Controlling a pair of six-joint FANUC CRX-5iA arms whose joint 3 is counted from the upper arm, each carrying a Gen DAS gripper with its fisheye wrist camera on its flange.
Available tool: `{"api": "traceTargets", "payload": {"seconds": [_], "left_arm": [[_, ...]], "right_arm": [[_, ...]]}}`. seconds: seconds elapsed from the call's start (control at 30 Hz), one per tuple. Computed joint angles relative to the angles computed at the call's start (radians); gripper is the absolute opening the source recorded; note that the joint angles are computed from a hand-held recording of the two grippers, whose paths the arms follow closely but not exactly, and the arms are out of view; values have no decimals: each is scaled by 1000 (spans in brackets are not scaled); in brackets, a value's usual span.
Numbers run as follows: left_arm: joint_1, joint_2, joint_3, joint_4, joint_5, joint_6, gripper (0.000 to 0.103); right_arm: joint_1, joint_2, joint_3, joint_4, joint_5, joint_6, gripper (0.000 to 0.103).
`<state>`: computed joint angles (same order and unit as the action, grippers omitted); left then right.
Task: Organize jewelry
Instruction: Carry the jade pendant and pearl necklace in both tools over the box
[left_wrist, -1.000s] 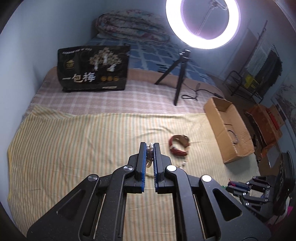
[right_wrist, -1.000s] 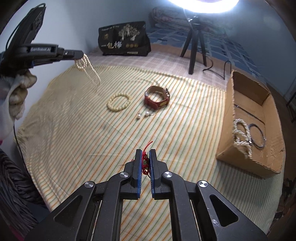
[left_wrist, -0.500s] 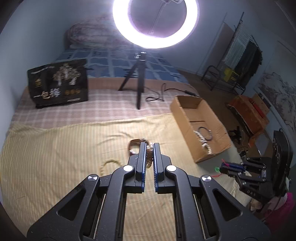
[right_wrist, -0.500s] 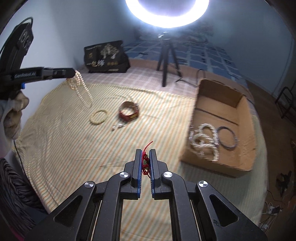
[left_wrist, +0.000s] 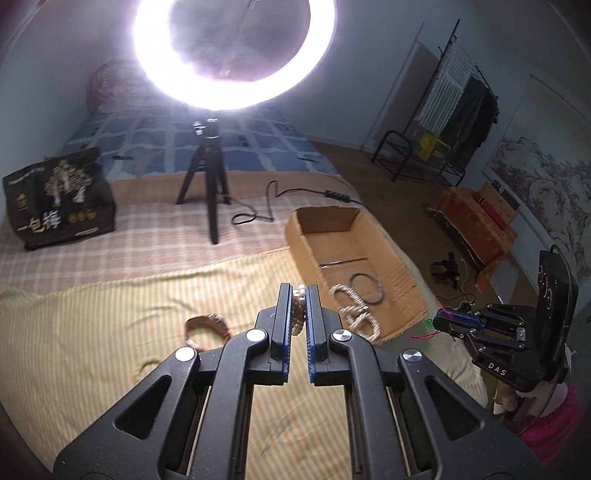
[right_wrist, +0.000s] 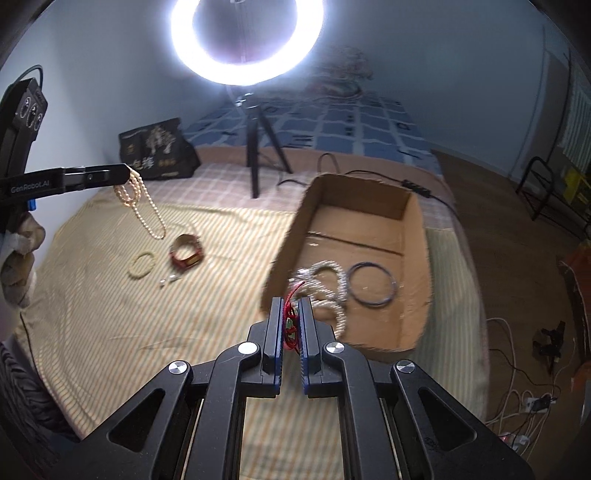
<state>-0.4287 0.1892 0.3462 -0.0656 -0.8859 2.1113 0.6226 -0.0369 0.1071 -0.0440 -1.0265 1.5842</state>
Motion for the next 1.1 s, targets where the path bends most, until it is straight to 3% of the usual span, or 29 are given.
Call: {"api": "traceTargets", "payload": {"seconds": [0.57,1.1], "left_arm": [[-16,294,347,76,-42,-87,4],[-18,516,610,80,-141,-115,4]], "right_arm": [[-96,85,73,-24,15,57,6],[-155,165,116,-71,4,94,6]]}}
